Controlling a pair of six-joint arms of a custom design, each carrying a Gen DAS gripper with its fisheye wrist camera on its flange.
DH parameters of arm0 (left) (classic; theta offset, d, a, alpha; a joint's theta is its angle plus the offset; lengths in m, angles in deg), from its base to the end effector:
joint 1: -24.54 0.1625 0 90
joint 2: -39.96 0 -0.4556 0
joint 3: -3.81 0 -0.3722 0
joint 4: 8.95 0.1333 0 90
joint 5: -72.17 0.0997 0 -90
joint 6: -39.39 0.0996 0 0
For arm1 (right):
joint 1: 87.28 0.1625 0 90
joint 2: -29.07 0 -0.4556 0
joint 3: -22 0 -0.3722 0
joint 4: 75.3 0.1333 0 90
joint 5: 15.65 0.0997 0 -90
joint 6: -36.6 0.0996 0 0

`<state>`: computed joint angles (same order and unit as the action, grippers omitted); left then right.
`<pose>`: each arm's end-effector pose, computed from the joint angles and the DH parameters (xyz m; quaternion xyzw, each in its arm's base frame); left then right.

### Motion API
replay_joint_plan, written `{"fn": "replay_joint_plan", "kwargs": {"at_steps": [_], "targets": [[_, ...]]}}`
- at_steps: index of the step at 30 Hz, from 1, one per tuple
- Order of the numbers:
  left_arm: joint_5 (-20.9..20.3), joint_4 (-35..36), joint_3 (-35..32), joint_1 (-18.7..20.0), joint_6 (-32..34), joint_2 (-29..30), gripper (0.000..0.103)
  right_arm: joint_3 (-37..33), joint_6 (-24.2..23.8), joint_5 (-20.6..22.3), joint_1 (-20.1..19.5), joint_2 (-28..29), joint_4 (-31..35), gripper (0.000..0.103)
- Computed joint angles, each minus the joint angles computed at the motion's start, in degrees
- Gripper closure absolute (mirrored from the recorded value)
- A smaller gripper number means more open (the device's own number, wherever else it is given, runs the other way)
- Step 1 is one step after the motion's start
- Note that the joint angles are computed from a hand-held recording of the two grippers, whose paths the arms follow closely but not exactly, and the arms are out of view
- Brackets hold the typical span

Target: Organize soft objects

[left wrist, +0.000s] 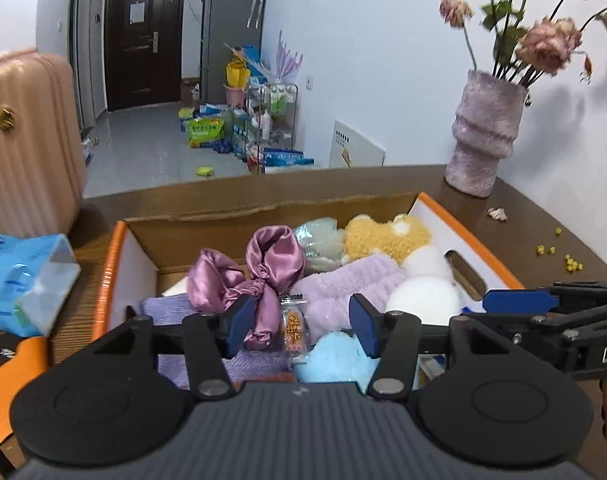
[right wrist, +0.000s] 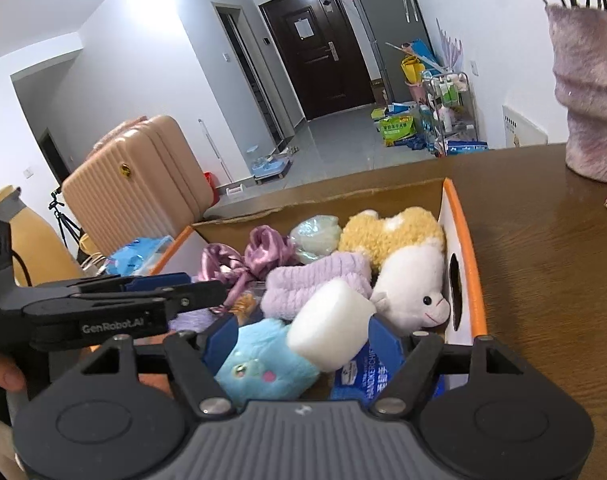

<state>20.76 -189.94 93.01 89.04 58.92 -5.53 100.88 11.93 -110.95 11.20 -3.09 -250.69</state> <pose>-0.1307 -0.7279 0.2506 0.2087 0.8495 -0.3937 0.2826 0.2379 -0.7538 0.1189 0.2542 -0.9078 0.3213 0.0898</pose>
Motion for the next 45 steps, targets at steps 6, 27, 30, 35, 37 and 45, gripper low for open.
{"fn": "replay_joint_plan", "kwargs": {"at_steps": [6,27,30,35,37,45], "targets": [[3.77,-5.86,7.76,-4.03,0.68,-5.77,0.037,6.06,-1.76,-1.26,2.26,-5.07,-3.94,0.028],[12.98,-58.50,32.42,-13.85,17.43,-5.97,0.002,28.94,-16.17,-1.78,4.80,-5.06,-52.90,0.003],[13.49,-59.81,34.05,-14.59,16.60,-6.05,0.002,30.60,-16.49,-2.60,4.96,-4.66,-55.62,0.003],[14.24,-62.21,36.94,-16.01,15.78,-6.89,0.002,33.05,-16.10,-2.45,5.14,-5.33,-58.78,0.003],[14.79,-63.35,38.06,-16.75,15.47,-6.97,0.001,34.07,-15.87,-2.46,5.28,-5.55,-60.13,0.003],[18.97,-70.76,45.66,-20.88,13.97,-6.66,0.001,41.06,-15.11,-2.61,5.25,-6.07,-66.88,0.002]]}}
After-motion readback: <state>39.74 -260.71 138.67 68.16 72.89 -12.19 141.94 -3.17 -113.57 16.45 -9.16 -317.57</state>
